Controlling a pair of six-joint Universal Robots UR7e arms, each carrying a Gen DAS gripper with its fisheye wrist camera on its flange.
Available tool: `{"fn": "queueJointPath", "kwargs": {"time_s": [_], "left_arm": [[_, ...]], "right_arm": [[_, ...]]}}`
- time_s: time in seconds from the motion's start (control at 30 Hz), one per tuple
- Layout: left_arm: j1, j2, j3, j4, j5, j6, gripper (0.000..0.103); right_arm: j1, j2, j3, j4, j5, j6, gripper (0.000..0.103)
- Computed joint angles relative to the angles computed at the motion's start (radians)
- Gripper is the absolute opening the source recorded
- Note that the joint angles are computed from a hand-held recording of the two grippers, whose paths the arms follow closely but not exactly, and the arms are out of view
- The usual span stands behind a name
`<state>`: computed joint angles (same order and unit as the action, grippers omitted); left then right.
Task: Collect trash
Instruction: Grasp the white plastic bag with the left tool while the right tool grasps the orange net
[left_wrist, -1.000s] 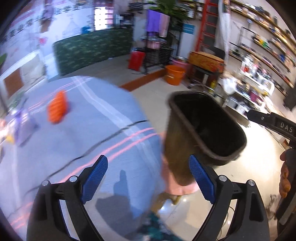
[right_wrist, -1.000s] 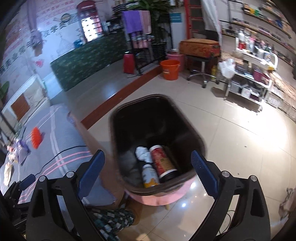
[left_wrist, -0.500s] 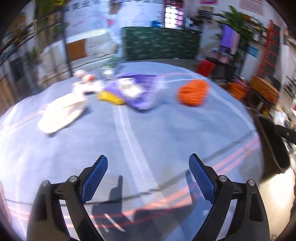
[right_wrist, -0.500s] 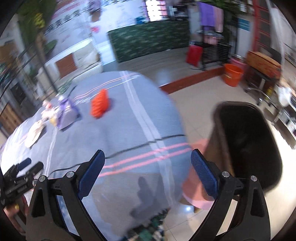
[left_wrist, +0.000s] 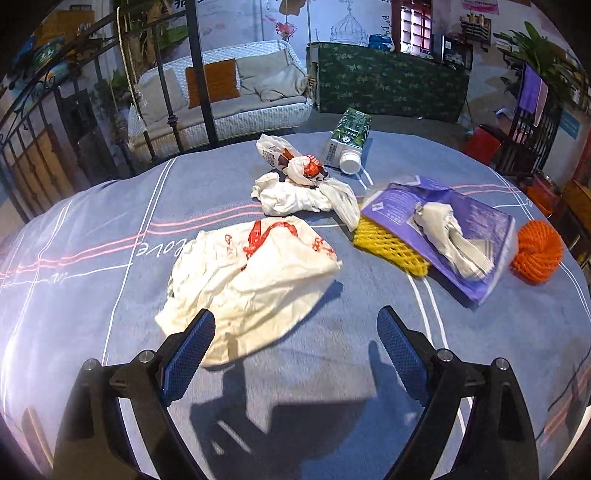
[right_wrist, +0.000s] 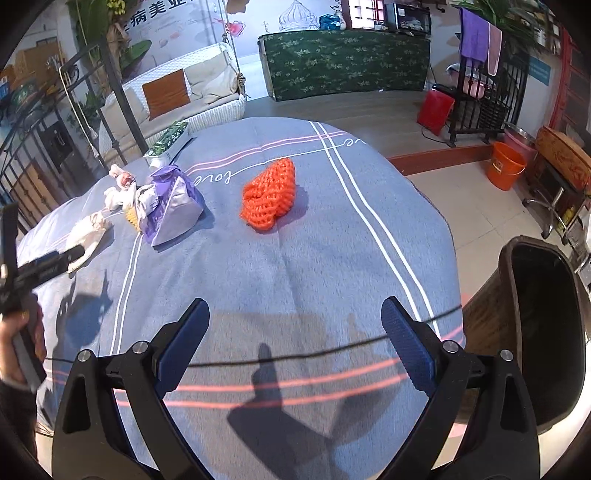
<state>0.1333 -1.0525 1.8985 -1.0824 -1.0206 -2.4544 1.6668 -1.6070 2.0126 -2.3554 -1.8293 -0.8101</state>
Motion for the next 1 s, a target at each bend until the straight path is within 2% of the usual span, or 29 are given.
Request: {"fn": "queueJointPath", "kwargs": {"time_s": [0.13,0.2,0.3,0.4,0.5,0.57,0.6,0.7,0.73,0.77,0.8,0.83,0.87,1.0], "left_arm": [[0.051,-0.058,0.054,-0.06,0.007,0.051,0.088],[0.055,-0.082,0.086,-0.091,0.002,0.054,0.088],[0.045,-0.113,0.124,-0.115,-0.015,0.025,0.068],[0.004,-0.158,0.166,-0.132,-0.001,-0.036,0.06],[-0.026,-0.181,0.174,-0.12,-0.002,-0.078,0.045],[-0.05,-0.194,0.18,-0.117,0.0,-0.112,0.033],[-0.058,-0.194,0.179,-0.116,-0.005,-0.123,0.024],[-0.084,-0.188,0.171,-0.095,-0.023,-0.158,0.019],[-0.087,-0.188,0.171,-0.09,-0.023,-0.164,0.019],[-0.095,-0.183,0.167,-0.084,-0.028,-0.173,0.019],[-0.1,-0.179,0.163,-0.078,-0.031,-0.181,0.018],[-0.103,-0.172,0.156,-0.071,-0.035,-0.188,0.018],[-0.107,-0.168,0.152,-0.066,-0.04,-0.195,0.018],[-0.125,-0.13,0.115,-0.032,-0.052,-0.227,0.018]], "right_arm": [[0.023,0.052,-0.023,-0.012,-0.022,0.034,0.093],[0.037,0.083,-0.029,-0.03,-0.031,0.056,0.093],[0.056,0.134,-0.044,-0.054,-0.037,0.088,0.093],[0.074,0.184,-0.062,-0.073,-0.036,0.125,0.093],[0.092,0.238,-0.081,-0.106,-0.04,0.148,0.09],[0.103,0.276,-0.098,-0.109,-0.053,0.162,0.081],[0.11,0.302,-0.111,-0.106,-0.065,0.172,0.078],[0.125,0.357,-0.141,-0.103,-0.088,0.187,0.067],[0.128,0.372,-0.149,-0.108,-0.1,0.19,0.06],[0.134,0.39,-0.157,-0.116,-0.124,0.199,0.047],[0.137,0.403,-0.162,-0.114,-0.138,0.21,0.038],[0.137,0.409,-0.165,-0.11,-0.141,0.215,0.023],[0.136,0.411,-0.165,-0.111,-0.137,0.216,0.017],[0.129,0.388,-0.146,-0.137,-0.112,0.191,0.013]]}}
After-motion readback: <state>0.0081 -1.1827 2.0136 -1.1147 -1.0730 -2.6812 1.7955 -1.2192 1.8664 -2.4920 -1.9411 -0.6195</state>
